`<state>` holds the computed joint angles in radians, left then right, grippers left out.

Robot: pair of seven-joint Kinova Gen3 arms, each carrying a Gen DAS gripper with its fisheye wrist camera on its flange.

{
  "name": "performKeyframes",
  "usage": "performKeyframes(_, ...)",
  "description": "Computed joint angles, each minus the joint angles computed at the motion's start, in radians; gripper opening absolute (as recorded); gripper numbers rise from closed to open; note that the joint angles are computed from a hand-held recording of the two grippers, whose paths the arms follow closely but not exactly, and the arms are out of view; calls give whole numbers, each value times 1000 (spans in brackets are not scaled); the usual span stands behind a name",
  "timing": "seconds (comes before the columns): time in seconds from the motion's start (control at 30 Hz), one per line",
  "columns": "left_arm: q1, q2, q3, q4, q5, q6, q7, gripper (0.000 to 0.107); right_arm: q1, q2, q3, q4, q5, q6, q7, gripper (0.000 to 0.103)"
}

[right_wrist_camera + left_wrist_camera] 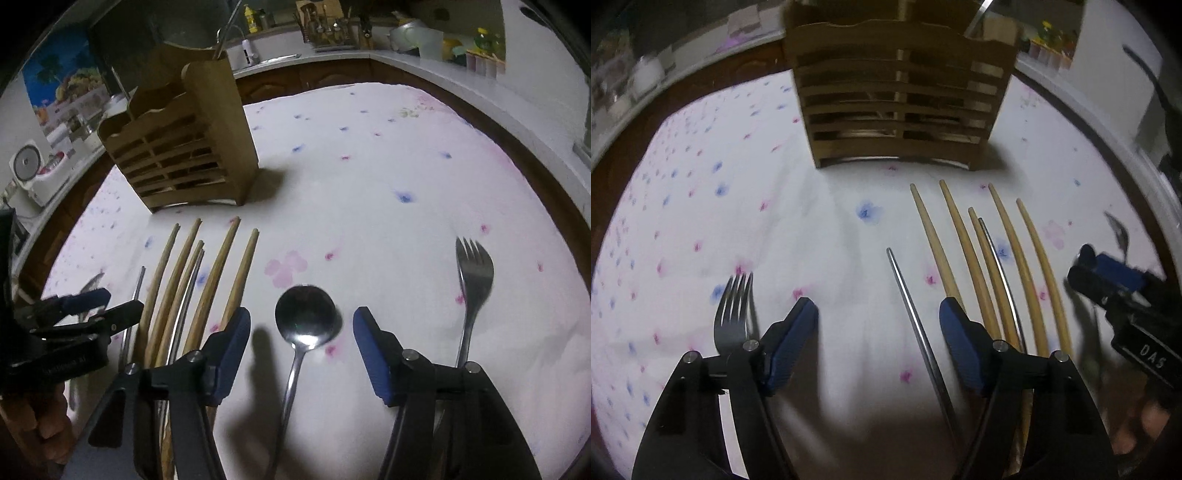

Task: Organize utensils
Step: 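Grasp a steel chopstick with the left tool while the right tool grasps the steel spoon, then lift the chopstick and spoon upright and carry them over the wooden holder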

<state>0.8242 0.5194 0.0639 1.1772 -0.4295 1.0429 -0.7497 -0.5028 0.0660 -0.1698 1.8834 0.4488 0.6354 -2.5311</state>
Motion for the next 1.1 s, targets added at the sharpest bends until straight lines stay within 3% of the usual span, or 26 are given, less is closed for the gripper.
performKeyframes(0.03, 2, -2, 1, 6, -6, -14, -5, 61, -20, 7, 8, -7, 29, 17, -20, 42)
performKeyframes(0.07, 2, -2, 4, 6, -8, -21, -15, 56, -22, 14, -2, -12, 60, 33, -46, 37)
performKeyframes(0.13, 2, 3, 10, -7, -8, -23, -44, 28, -28, 13, 0, -5, 85, 33, -67, 36)
performKeyframes(0.2, 11, 13, 10, -27, -13, -12, -65, 9, -24, 10, 1, -2, 80, 24, -61, 35)
performKeyframes(0.27, 23, 18, 1, -35, -22, -5, -69, 9, -13, 0, 3, 11, 62, -1, -49, 35)
performKeyframes(0.53, -40, -83, 21, 105, 60, -145, -36, 4, 15, -46, -12, 32, 5, -32, -10, 35)
performKeyframes(1.1, -68, -351, 110, 332, -34, -282, 120, 4, 61, -206, -148, 35, 76, 10, -96, 35)
